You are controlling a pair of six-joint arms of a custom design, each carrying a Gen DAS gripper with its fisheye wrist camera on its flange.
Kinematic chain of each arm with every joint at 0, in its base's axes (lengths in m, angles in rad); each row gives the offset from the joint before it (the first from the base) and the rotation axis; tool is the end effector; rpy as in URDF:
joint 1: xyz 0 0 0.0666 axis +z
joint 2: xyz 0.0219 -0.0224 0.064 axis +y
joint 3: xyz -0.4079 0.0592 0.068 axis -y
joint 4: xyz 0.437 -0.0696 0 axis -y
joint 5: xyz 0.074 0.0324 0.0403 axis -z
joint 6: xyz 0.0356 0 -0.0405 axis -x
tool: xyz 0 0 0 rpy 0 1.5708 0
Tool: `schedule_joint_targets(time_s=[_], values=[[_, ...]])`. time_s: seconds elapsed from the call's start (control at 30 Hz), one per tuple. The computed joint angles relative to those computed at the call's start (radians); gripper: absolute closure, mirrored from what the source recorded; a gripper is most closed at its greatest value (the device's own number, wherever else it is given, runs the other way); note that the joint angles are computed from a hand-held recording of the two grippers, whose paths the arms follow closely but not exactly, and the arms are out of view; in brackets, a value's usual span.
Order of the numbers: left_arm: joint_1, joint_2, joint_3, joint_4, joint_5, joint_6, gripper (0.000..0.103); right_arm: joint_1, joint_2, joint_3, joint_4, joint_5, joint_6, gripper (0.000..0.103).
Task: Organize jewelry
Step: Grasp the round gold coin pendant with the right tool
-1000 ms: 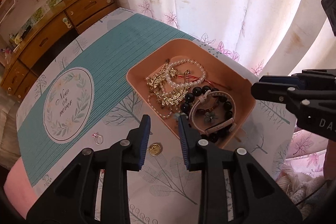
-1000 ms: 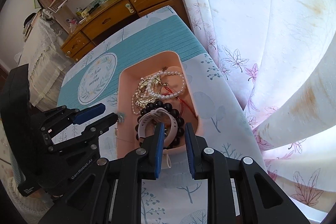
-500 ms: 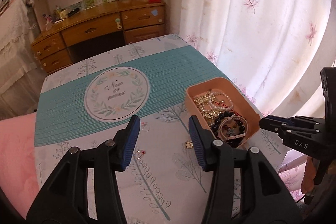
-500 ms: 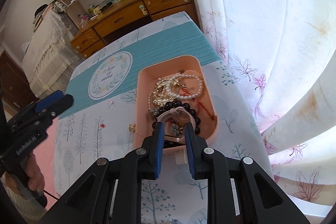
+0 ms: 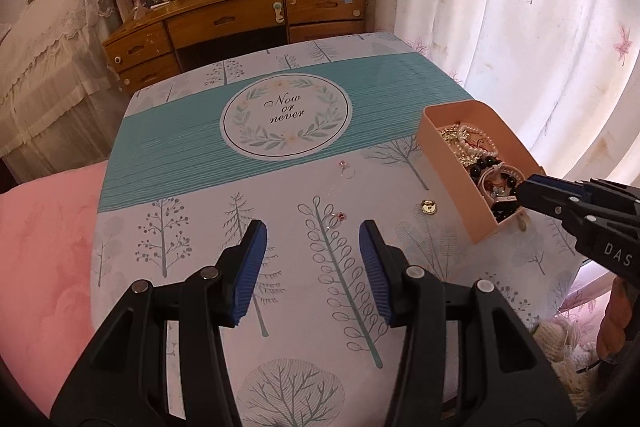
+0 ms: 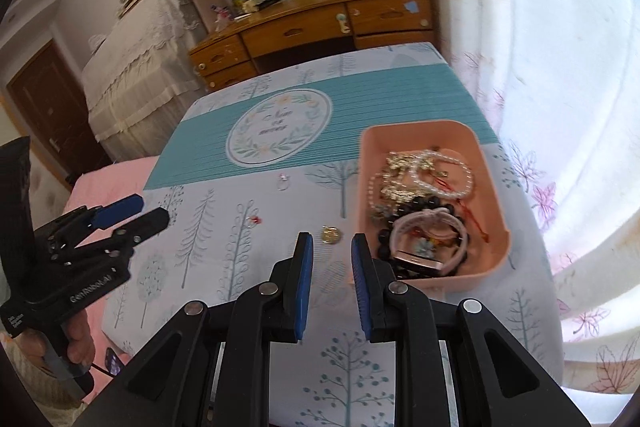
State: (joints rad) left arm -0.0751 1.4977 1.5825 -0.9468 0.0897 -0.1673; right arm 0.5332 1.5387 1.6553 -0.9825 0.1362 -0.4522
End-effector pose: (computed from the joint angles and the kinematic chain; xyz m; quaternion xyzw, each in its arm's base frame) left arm 0.5646 -0.0461 0.4962 0.1287 0.9282 -0.0260 0.3482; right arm 0.5034 0.2910 0.5080 -0.0144 0.9365 0.1066 0.3336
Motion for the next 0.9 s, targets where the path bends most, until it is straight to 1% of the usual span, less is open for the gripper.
schedule_joint_targets(time_s=[0.17,0.3,0.43,0.57,0.67,0.73,0.9], values=[[0.009,0.013,-0.010,0.017,0.014,0.009,0.058,0.041,0.075,0.073,-0.021,0.013,0.020,0.083],[0.016,0.026,-0.015,0.023,0.017,0.011,0.058,0.066,0.140,0.125,-0.026,0.019,0.009,0.083],[0.033,0.046,-0.017,0.014,0.032,0.025,0.058,0.062,0.203,0.162,-0.056,-0.061,-0.018,0.083],[0.049,0.066,-0.019,-0.002,0.052,0.040,0.058,0.038,0.244,0.174,-0.076,-0.135,-0.072,0.083],[0.054,0.079,-0.014,-0.006,0.060,0.044,0.058,0.026,0.269,0.183,-0.095,-0.163,-0.101,0.083],[0.052,0.087,-0.009,-0.007,0.066,0.046,0.058,0.016,0.280,0.186,-0.108,-0.167,-0.115,0.083],[0.043,0.101,-0.002,-0.012,0.078,0.036,0.058,0.000,0.289,0.182,-0.131,-0.113,-0.150,0.083]])
